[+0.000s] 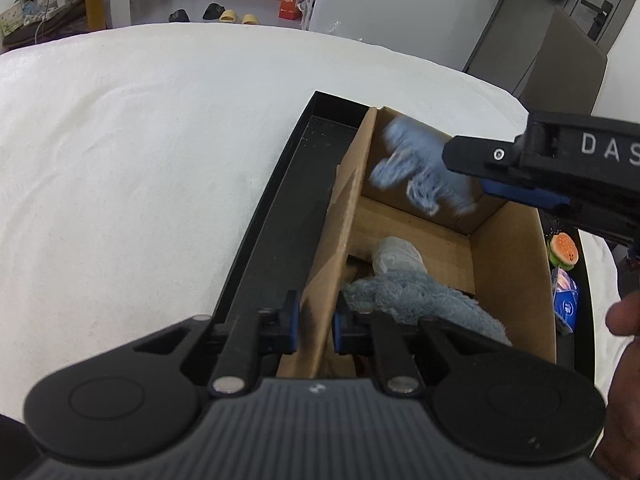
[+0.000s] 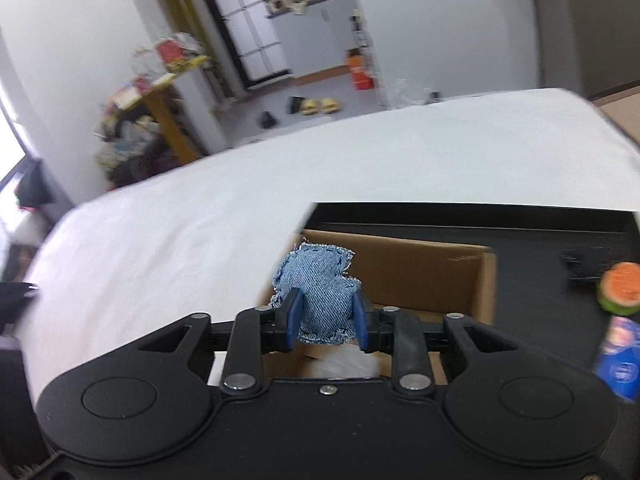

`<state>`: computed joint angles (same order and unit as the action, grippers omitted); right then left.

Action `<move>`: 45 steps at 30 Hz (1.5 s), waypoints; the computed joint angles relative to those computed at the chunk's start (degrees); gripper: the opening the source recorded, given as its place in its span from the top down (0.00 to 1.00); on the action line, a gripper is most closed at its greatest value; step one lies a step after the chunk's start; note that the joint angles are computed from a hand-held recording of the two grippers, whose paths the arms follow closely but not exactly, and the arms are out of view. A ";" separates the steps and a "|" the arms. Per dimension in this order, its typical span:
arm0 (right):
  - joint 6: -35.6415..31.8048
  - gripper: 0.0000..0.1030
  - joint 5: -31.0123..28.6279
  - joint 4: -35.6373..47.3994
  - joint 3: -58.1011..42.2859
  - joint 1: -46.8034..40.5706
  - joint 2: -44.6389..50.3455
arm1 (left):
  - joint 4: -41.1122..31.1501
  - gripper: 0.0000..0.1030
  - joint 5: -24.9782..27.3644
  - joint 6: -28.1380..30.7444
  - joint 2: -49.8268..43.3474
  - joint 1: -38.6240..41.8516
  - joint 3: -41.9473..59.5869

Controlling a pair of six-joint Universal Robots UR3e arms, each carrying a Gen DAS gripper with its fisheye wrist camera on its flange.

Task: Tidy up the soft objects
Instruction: 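Lift the knitted cloth with the right tool and lower it into the box, then move the right tool to the blue tissue pack and close on it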

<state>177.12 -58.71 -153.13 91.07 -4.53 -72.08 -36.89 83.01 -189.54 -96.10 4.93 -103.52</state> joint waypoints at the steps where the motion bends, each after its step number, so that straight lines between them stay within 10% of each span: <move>1: 0.55 0.62 -0.90 -0.06 -0.25 0.25 0.00 | -0.15 0.86 0.02 -0.01 -0.05 -0.05 0.14; 20: -3.89 0.56 -3.70 -2.63 20.71 -12.41 -15.65 | -3.14 0.76 4.86 0.09 1.33 -3.39 2.91; 27: -2.65 0.56 -4.77 -7.89 25.10 -15.94 -15.02 | -5.16 0.55 8.74 0.70 0.04 -6.40 5.56; 45: 8.21 0.32 -15.31 -22.86 28.57 -18.30 -7.45 | -11.32 0.47 20.17 -2.85 -8.28 -14.16 16.69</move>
